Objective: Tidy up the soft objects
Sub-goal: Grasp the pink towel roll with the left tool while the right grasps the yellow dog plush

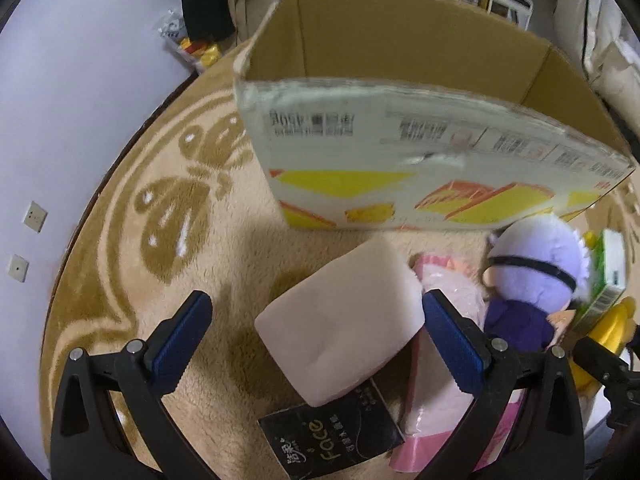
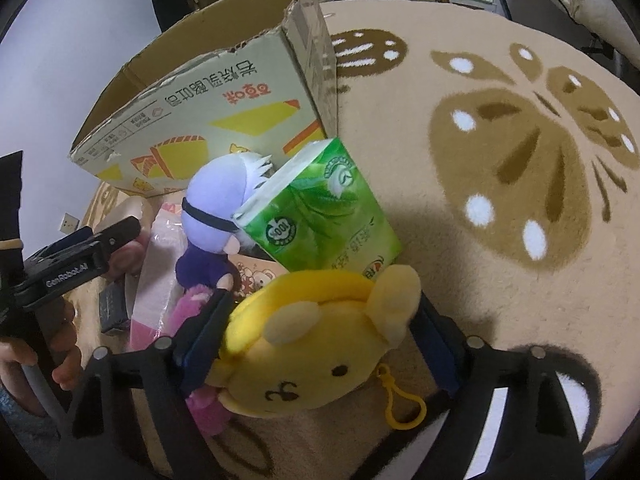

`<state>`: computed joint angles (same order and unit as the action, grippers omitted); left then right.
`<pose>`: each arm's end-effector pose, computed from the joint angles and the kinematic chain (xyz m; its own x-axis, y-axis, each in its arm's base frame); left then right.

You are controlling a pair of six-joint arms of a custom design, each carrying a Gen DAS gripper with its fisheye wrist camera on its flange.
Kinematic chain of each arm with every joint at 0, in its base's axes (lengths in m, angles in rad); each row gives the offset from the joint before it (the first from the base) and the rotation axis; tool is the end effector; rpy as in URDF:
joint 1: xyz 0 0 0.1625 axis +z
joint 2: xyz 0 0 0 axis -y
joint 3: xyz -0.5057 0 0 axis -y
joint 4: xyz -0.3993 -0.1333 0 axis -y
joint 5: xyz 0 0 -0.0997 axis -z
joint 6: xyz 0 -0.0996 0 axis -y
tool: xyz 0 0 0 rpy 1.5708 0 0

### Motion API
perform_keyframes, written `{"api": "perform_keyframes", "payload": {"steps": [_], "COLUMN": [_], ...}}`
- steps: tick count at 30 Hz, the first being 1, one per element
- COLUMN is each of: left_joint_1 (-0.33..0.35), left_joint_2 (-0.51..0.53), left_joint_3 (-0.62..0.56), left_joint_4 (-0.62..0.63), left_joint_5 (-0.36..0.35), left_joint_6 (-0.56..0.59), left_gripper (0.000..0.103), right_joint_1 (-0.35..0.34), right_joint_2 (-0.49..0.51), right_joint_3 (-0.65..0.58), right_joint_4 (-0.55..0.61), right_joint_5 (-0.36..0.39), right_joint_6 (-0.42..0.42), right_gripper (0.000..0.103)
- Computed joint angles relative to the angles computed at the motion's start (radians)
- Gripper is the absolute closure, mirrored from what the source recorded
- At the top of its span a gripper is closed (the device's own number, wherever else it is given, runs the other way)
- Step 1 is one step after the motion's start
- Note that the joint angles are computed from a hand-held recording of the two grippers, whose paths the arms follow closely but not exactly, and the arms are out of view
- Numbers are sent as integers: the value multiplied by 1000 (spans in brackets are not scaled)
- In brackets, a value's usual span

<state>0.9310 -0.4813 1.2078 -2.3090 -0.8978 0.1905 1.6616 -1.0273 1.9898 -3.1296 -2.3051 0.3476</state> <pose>-0.3491 -0.7964 0.0547 -0.5072 0.6046 -0.6142 0.7058 0.7004 0.1065 0.1219 -0.6052 0.2625 -0.7527 0.5697 0.3300 0.1929 0.6700 -0.7169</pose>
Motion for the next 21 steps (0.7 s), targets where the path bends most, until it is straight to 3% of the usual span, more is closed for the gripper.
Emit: {"api": "perform_keyframes", "payload": {"steps": [3, 7, 12, 14, 17, 19, 21], "left_joint_1": [1, 5, 14, 13, 15, 25, 35], "left_joint_2": [3, -1, -8, -10, -12, -7, 8], "left_joint_3": [-5, -1, -11, -10, -12, -38, -80], "left_joint_4": [5, 0, 29, 39, 60, 117, 214], "left_joint_5": [-4, -19, -89, -96, -100, -116, -127], "left_joint_6": [-14, -11, -25, -25, -56, -119, -181], "left_gripper": [0, 0, 24, 27, 23, 10, 6], "right_joint_1": [-5, -6, 23, 34, 38, 42, 48], "right_joint_2": [-4, -7, 14, 20, 16, 15, 15], "right_joint_3": [3, 7, -5, -7, -6, -7, -8], "right_joint_4": [6, -2, -35, -65, -90, -96, -105], "right_joint_5": [21, 41, -31, -57, -63, -73, -86], "right_joint_6": [13, 13, -47, -74, -83, -83, -85], "right_gripper": [14, 24, 27, 27, 27, 27, 27]}}
